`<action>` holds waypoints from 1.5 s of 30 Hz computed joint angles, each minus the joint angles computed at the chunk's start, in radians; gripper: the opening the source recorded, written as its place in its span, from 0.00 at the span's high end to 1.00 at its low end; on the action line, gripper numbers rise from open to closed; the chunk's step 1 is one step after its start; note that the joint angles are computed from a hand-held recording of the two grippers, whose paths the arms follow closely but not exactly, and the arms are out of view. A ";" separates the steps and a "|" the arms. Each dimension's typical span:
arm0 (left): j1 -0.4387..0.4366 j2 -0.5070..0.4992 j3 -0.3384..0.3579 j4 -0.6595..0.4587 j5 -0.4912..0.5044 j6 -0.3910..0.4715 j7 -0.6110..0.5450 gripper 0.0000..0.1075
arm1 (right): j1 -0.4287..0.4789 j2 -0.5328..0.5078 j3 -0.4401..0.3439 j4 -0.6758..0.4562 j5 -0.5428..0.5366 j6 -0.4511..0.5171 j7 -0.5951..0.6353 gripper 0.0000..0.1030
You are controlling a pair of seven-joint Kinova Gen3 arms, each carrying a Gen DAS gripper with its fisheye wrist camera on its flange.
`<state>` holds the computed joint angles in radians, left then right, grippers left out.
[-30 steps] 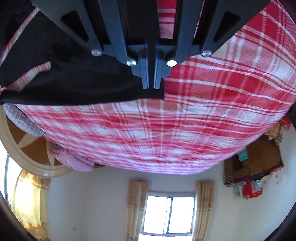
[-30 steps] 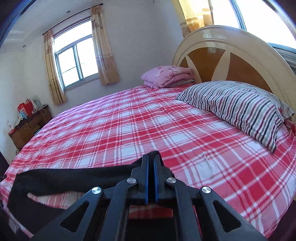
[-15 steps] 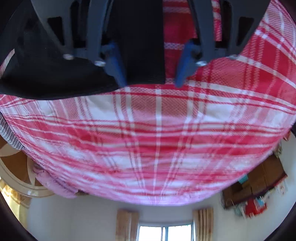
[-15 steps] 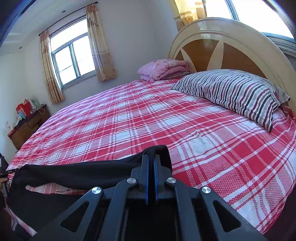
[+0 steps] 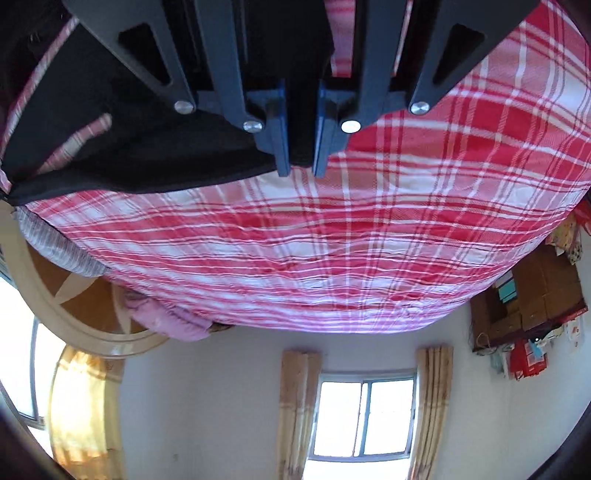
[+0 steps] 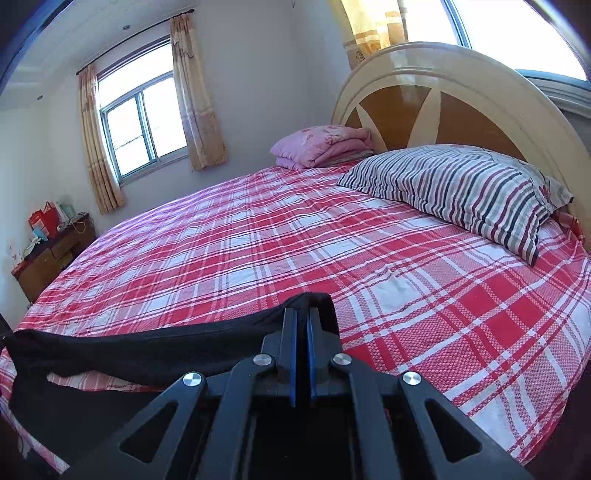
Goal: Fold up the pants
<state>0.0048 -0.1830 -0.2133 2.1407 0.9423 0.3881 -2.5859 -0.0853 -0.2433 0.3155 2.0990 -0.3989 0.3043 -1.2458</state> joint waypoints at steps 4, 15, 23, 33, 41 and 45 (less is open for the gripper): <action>0.157 -0.088 -0.180 0.098 0.086 0.011 -0.163 0.89 | 0.021 -0.003 -0.009 0.018 0.004 -0.019 -0.033 0.96; 0.116 -0.148 -0.336 0.253 0.247 0.228 -0.532 0.88 | 0.017 -0.024 0.047 0.070 0.022 -0.043 -0.098 0.96; -0.198 -0.166 -0.218 0.272 0.123 0.412 -0.529 0.76 | 0.306 -0.026 -0.236 0.047 0.216 0.009 -0.340 0.56; -0.337 -0.211 -0.213 0.269 0.115 0.417 -0.458 0.76 | 0.454 -0.170 -0.695 -0.025 0.608 0.114 -0.670 0.47; -0.251 -0.155 -0.015 0.202 0.079 0.219 -0.216 0.63 | 0.120 0.026 -1.009 -0.088 0.916 0.167 -0.740 0.47; -0.201 -0.129 0.040 0.179 0.036 0.163 -0.115 0.63 | 0.074 0.172 -1.195 -0.124 1.078 0.263 -0.746 0.47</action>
<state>-0.1963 -0.3124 -0.1736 2.3194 0.9783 0.5516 -2.7008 -0.0116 -0.0716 -0.8792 1.9754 0.6793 0.5676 -1.9922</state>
